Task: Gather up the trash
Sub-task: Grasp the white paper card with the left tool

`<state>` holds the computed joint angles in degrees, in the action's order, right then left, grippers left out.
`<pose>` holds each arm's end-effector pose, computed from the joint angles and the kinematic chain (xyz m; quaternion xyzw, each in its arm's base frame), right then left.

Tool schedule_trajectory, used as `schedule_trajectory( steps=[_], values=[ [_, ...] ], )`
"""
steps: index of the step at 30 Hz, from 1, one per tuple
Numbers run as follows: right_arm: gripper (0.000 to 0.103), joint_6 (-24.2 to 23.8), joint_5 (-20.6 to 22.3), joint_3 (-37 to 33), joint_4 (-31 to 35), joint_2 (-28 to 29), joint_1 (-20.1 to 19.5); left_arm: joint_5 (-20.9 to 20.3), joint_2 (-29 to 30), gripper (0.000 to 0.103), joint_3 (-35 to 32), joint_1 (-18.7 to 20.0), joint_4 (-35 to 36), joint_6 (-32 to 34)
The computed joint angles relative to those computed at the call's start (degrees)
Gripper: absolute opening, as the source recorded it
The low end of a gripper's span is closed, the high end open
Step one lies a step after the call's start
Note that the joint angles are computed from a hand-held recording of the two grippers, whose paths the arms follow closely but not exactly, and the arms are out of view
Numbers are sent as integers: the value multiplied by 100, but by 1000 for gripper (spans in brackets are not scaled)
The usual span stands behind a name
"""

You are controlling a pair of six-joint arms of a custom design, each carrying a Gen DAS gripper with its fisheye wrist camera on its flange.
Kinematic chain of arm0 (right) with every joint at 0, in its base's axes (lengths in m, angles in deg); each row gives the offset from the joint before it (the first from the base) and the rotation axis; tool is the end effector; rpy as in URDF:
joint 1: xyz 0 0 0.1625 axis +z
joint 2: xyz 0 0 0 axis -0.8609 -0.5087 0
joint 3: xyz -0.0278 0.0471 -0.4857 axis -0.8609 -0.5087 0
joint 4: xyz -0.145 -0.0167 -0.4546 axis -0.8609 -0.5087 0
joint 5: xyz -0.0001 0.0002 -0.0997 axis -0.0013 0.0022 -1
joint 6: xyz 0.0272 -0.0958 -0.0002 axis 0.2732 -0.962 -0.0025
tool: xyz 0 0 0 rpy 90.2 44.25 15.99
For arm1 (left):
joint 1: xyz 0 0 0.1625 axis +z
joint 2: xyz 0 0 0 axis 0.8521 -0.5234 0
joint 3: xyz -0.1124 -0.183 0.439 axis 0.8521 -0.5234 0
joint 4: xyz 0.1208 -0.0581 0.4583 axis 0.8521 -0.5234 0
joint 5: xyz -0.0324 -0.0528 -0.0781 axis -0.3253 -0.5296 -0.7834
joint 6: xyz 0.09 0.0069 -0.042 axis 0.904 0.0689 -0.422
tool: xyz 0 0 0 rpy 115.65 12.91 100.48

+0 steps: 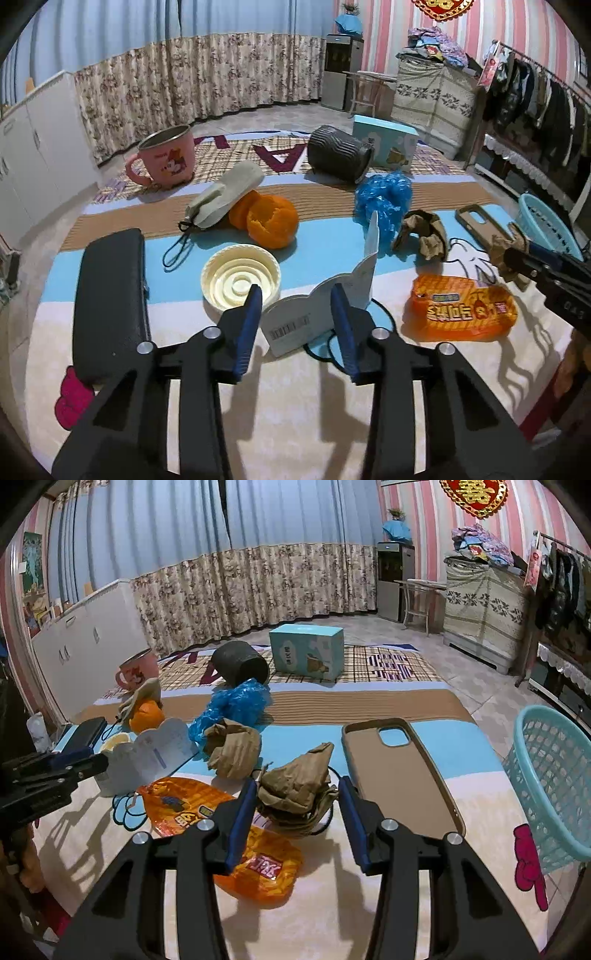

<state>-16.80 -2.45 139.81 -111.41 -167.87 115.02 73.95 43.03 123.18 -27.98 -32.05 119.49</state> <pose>-0.1288 -0.4615 0.2885 0.2514 -0.8680 0.3525 0.2433 -0.2985 -0.4291 -0.1463 0.1378 0.8595 -0.3598 0.3360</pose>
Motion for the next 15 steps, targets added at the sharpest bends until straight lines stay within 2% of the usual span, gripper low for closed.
schedule_trajectory(
  steps=[5, 9, 10, 11, 13, 15],
  values=[
    [46, 6, 13, 1, -7, 11, -5, 31, 17, 21, -5, -52, -17, 149],
    [46, 41, 5, 1, -14, 14, -2, 5, 17, 21, -9, -71, -85, 249],
    [46, 44, 13, -1, 3, 2, -11, 4, 18, 30, -10, -62, -75, 231],
    [46, 53, 19, 0, 8, -3, -15, 27, 11, 46, -3, -48, -68, 208],
    [46, 60, 26, -4, 19, -13, -19, -62, 52, 64, -13, -73, -20, 130],
    [46, 71, 25, -5, 27, -13, -23, -116, 50, 69, -2, -84, -48, 181]
  ],
)
